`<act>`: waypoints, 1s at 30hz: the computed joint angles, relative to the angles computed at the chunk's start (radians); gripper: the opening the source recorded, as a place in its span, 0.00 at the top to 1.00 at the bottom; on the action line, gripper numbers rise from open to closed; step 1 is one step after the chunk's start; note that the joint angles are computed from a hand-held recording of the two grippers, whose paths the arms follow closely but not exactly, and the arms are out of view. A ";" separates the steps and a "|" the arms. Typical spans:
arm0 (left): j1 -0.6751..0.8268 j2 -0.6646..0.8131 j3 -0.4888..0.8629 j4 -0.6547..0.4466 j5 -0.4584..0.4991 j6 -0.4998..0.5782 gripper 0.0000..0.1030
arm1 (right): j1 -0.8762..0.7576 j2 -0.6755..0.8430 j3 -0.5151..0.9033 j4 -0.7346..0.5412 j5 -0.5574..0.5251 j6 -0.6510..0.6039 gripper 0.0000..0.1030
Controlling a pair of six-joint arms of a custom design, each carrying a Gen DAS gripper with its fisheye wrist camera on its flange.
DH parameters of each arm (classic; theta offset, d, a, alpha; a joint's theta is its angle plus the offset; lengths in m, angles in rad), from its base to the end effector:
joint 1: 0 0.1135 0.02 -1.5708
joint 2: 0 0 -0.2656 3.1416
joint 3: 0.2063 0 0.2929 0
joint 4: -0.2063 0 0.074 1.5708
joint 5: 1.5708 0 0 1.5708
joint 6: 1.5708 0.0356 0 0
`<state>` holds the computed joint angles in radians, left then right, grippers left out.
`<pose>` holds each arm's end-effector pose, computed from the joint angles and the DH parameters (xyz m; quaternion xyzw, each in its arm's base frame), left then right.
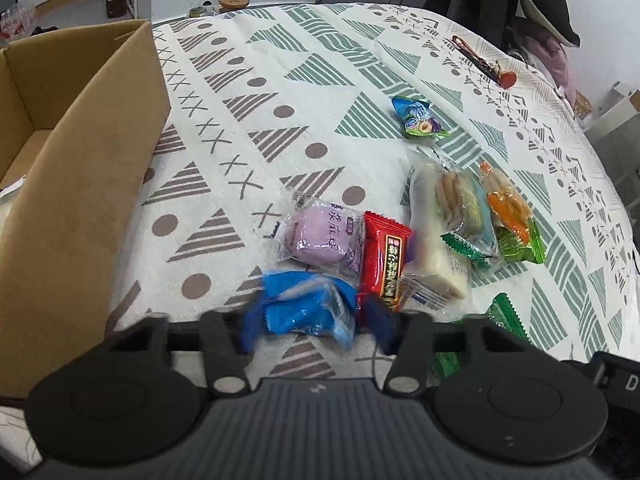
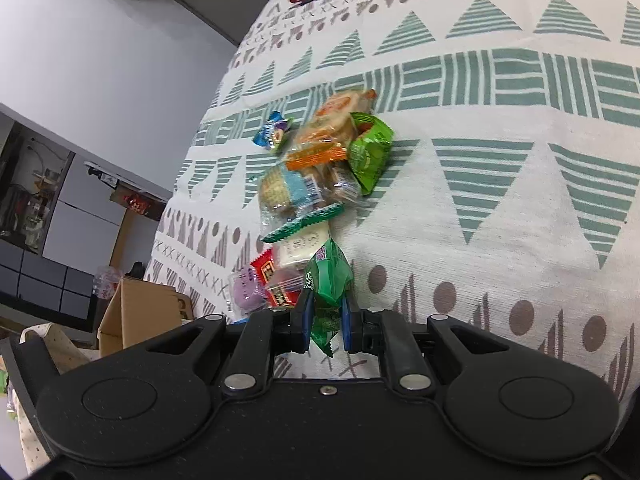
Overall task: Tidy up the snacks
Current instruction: 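Grasp the green pack with the right gripper while the left gripper grasps the blue wrapper, then carry both packs into the cardboard box and open both grippers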
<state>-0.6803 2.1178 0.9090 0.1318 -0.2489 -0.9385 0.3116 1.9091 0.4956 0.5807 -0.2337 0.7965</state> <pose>0.2910 -0.2242 -0.0021 -0.1540 0.9503 -0.0925 0.2544 0.2691 0.0953 0.0099 0.1816 0.9093 0.2809 0.2474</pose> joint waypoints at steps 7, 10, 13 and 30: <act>-0.006 -0.085 -0.069 0.000 -0.016 -0.014 0.68 | 0.018 -0.045 -0.026 0.024 0.000 -0.014 0.86; -0.013 -0.137 -0.104 0.000 -0.029 -0.024 0.68 | 0.033 -0.062 -0.036 0.035 -0.007 -0.025 0.86; -0.022 -0.192 -0.135 -0.013 -0.043 -0.030 0.68 | 0.050 -0.083 -0.046 0.045 -0.016 -0.030 0.86; -0.044 -0.662 -0.365 -0.192 -0.194 -0.089 0.68 | 0.171 -0.299 -0.102 0.020 0.025 -0.034 0.86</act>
<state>-0.7243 1.4558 0.5439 -0.0600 -0.4430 -1.0275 0.4826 1.6100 0.3937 0.6008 -0.2082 0.7628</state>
